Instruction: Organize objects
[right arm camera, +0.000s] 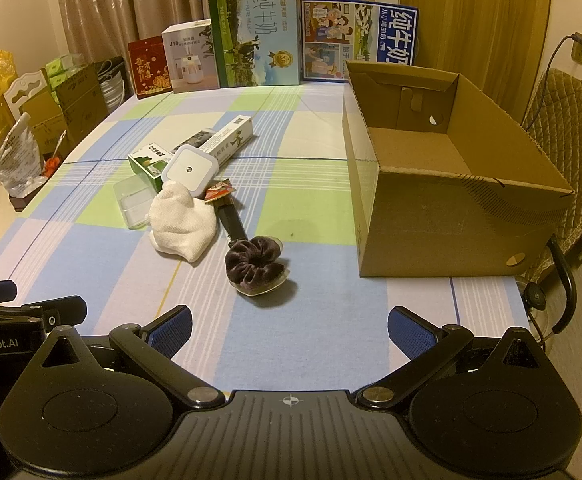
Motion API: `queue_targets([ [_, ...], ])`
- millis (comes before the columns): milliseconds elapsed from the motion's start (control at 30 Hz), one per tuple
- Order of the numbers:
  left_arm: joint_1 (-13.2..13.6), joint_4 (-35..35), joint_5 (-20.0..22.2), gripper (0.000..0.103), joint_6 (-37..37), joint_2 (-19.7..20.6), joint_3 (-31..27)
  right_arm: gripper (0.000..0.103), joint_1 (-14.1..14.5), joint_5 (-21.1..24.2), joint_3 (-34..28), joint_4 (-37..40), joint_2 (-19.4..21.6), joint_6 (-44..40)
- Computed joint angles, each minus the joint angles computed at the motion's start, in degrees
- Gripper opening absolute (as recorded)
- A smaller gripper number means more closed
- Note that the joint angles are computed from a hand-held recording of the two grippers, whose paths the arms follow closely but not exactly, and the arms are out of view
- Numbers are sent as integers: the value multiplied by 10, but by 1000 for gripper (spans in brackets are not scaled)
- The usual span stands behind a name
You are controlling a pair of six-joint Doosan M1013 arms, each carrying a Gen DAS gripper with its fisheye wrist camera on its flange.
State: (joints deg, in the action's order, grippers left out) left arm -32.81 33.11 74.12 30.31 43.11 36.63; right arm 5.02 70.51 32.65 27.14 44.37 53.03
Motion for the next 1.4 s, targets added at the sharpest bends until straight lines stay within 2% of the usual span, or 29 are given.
queue_targets([
  [333,0,10,-1,102,-15,-8,10,101,-1,-11,14,2,-9,1],
  [500,2,23,-9,102,-21,-15,14,101,-5,7,-21,19,10,21],
  [833,30,13,-18,102,52,20,-47,101,4,4,-52,51,40,-10],
  [1167,63,-39,-61,102,118,45,-57,71,28,11,-81,21,80,-83],
  [1300,71,-56,-79,102,145,56,-63,62,33,43,-122,7,107,-72],
  [1400,75,-72,-96,98,162,63,-67,49,36,39,-127,-3,112,-67],
])
